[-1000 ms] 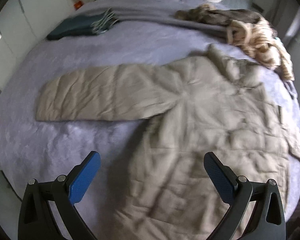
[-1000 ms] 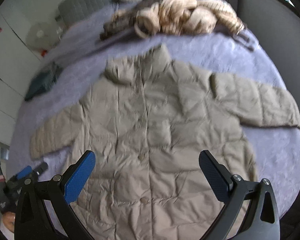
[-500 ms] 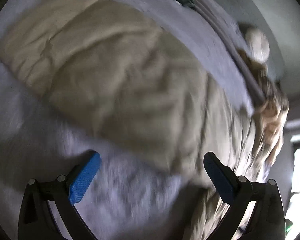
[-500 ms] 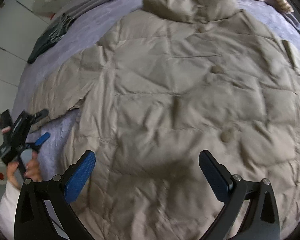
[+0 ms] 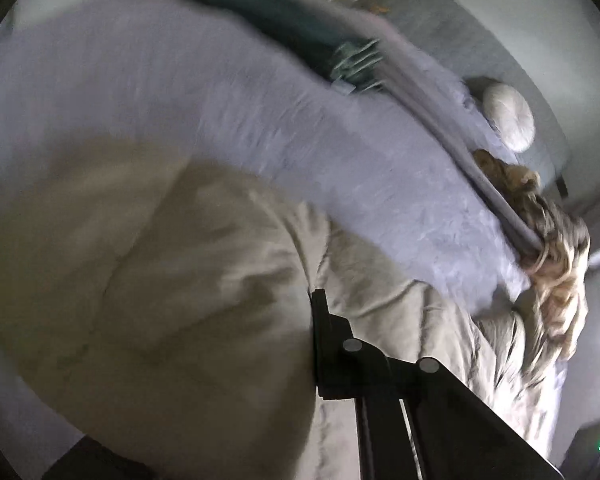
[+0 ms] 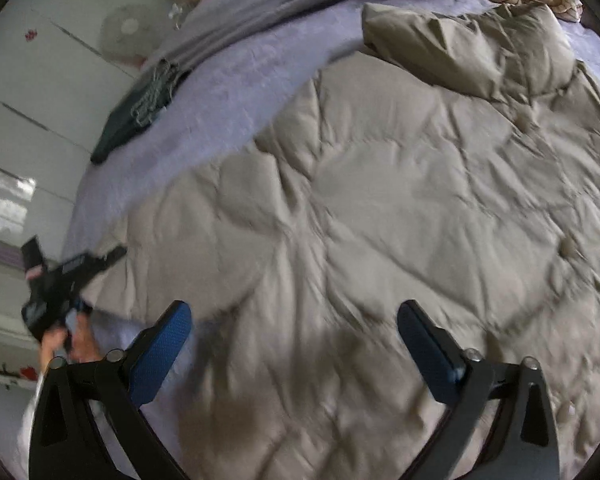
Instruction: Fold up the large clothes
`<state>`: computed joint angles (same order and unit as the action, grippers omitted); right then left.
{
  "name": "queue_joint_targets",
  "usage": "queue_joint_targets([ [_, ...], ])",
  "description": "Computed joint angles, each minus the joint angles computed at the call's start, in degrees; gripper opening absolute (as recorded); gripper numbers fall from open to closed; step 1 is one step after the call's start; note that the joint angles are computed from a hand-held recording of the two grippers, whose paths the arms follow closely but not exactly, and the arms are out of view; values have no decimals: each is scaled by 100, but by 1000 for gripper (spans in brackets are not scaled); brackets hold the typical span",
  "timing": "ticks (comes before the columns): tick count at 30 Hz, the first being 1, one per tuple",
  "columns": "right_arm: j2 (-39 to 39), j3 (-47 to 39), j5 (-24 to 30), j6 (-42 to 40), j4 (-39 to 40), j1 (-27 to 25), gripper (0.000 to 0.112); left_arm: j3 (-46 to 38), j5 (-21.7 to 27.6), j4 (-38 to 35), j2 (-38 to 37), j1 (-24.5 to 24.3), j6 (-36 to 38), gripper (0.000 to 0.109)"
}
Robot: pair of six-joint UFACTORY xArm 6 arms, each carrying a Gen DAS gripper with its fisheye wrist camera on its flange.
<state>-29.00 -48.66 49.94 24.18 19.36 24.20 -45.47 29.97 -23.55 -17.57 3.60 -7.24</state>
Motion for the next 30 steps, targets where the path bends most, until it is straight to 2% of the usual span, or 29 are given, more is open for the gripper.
queue_joint_targets([
  [1, 114, -38, -95, -27, 133, 20, 31, -45, -13, 169, -77, -59, -28, 11],
  [2, 297, -130, -87, -90, 325, 20, 13, -70, -23, 245, -194, -103, 41, 11],
  [3, 480, -178, -173, -73, 515, 62, 5, -100, -25, 215, -306, -128, 194, 11],
  [6, 804, -146, -584, -382, 1213, 167, 5, -231, -15, 16, -581, -314, 601, 11],
  [9, 1106, -145, -806, -744, 1805, 295, 5, -428, -16, -28, -678, -696, 826, 11],
  [12, 1489, -226, -768, -1120, 2244, 375, 5, -705, 76, -200, -589, -1160, 1022, 11],
  [14, 1588, -262, -686, -1206, 2317, 370, 5, -944, 11, 26, -457, -1602, 816, 11],
  [18, 1170, -121, -140, -1637, 2740, 11, 5, -1519, -113, 411, 23, -2516, 387, 11],
  [21, 301, 285, 323, -1673, 2374, -585, 5, -2071, -84, 747, 620, -3231, 212, 11],
  [25, -766, 602, 1221, -1665, 1298, -1905, 5, -2931, 282, 1874, 1682, -4116, -434, 11],
  [28, -1150, 610, 1817, -1980, 819, -2918, 5, -3507, 813, 2838, 2454, -4603, -1067, 12],
  [30, -1268, 612, 2052, -2215, 643, -3414, 5, -3654, 1094, 3333, 2792, -4825, -1318, 12],
])
